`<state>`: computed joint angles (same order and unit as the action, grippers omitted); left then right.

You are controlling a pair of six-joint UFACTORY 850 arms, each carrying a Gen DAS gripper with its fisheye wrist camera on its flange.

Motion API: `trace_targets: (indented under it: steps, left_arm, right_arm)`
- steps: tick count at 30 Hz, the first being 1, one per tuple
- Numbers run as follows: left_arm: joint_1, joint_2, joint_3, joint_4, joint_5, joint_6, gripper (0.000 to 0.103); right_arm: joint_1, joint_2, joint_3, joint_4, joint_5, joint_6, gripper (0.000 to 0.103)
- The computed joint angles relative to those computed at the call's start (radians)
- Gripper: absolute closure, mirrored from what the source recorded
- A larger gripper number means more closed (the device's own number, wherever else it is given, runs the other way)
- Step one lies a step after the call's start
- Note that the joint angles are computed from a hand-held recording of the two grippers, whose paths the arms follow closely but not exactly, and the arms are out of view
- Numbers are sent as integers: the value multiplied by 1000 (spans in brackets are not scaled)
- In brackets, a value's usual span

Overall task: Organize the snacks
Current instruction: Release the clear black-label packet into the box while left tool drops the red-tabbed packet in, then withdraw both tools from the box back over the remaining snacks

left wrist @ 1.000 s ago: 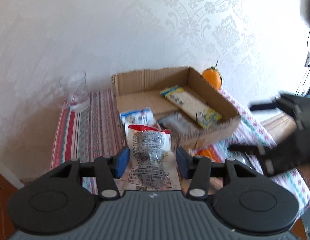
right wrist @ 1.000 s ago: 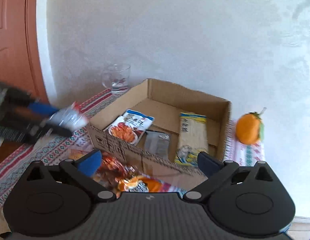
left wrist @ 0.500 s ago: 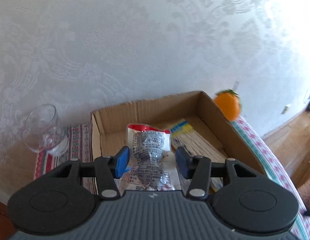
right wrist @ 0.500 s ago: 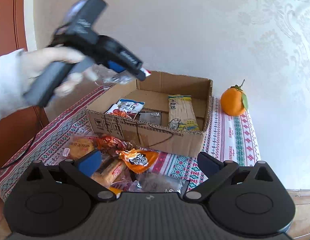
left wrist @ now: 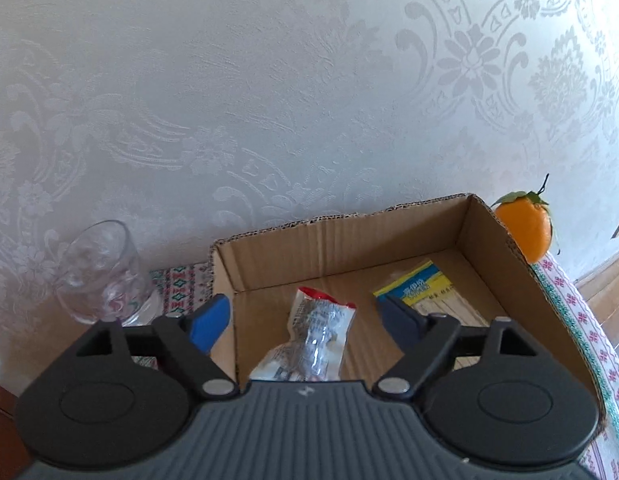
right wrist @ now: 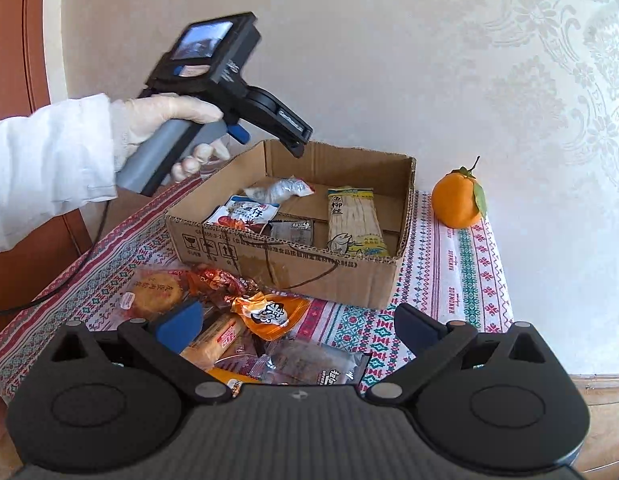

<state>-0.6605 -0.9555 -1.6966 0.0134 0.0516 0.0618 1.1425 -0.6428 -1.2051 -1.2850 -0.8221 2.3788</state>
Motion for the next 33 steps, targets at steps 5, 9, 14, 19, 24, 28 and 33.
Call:
trace_targets:
  steps: [5, 9, 14, 19, 24, 28, 33]
  left_arm:
    - [11, 109, 177, 65, 111, -52, 10]
    - [15, 181, 308, 0, 201, 24, 9]
    - [24, 270, 492, -92, 312, 84, 8]
    - [41, 336, 647, -105, 398, 25, 8]
    - [37, 364, 757, -223, 470, 72, 8]
    - [49, 377, 814, -164, 480, -9, 8]
    - [55, 387, 839, -157, 469, -25, 8]
  right_arm:
    - [-1, -13, -14, 9, 9, -29, 0]
    - [2, -22, -21, 19, 23, -47, 0]
    - [14, -32, -27, 39, 35, -81, 0]
    - [25, -38, -20, 29, 65, -76, 0]
    - [27, -53, -27, 36, 107, -79, 0]
    - [26, -69, -40, 28, 138, -70, 0]
    - [10, -78, -36, -67, 214, -15, 0]
